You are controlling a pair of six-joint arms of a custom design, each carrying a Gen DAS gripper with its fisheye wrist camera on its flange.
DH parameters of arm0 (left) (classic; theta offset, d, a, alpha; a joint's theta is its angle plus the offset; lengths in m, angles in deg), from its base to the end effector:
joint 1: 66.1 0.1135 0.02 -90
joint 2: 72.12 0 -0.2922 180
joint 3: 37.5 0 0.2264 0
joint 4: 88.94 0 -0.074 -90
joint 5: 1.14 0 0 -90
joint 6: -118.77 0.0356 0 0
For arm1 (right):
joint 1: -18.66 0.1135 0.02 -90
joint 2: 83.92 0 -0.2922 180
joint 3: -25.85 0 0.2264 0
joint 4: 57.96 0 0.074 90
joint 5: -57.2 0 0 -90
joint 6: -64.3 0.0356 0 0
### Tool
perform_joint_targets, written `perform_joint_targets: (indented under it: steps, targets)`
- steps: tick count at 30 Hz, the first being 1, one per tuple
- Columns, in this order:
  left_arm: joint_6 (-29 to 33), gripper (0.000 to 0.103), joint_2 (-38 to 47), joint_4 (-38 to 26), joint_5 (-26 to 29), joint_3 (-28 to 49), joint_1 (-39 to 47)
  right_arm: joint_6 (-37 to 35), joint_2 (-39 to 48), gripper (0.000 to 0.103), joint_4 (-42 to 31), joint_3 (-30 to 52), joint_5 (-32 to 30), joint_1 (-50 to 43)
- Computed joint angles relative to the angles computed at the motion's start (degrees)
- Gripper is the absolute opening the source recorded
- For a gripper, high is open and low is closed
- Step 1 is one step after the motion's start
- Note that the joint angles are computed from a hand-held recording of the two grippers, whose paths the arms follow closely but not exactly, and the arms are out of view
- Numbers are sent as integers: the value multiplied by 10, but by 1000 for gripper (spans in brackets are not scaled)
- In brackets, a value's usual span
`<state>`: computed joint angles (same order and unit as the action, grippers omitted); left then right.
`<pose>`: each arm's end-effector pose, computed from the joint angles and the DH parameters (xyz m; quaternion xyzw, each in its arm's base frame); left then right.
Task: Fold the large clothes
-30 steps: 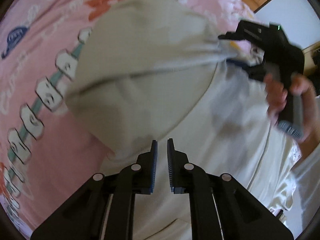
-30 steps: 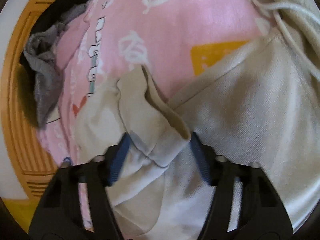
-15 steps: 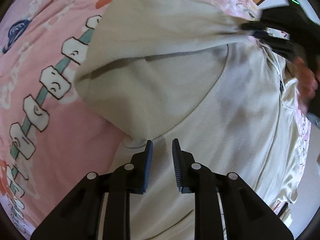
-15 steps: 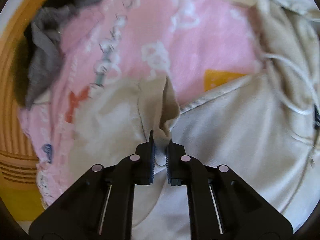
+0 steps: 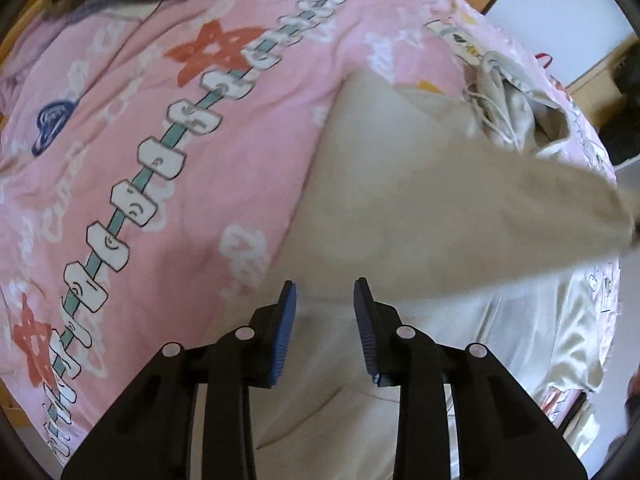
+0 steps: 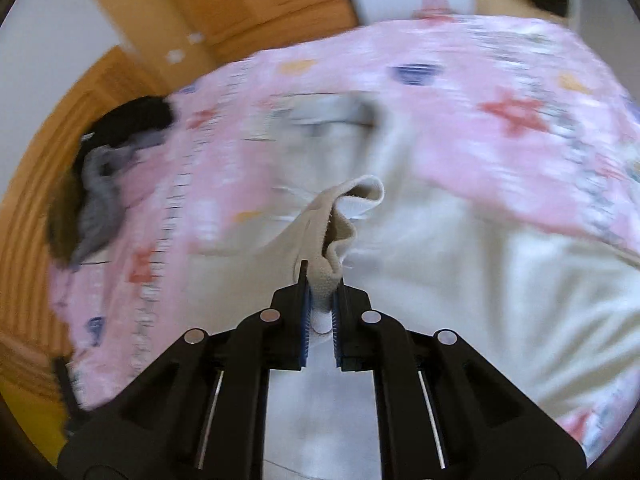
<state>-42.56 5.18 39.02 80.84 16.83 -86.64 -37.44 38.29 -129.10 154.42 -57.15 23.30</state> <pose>0.1820 -0.0629 0.2047 -0.4324 0.8895 -0.0453 0.1403 0.4435 0.0507 0.2895 -0.1815 0.9376 0.1922 0.2257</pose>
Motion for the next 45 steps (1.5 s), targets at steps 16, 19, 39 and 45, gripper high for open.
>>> perform_joint_targets:
  steps: [16, 19, 39, 45]
  targets:
    - [115, 35, 248, 28, -15, 187, -6, -102, -27, 8, 66, -192, 90, -222]
    - [162, 37, 312, 27, -17, 227, 14, -100, -15, 8, 85, -223, 106, -238]
    - [203, 44, 538, -81, -52, 421, -33, -98, 69, 23, 81, -226, 56, -328]
    - [214, 52, 526, -146, -41, 480, -43, -93, 80, 25, 40, -177, 65, -375]
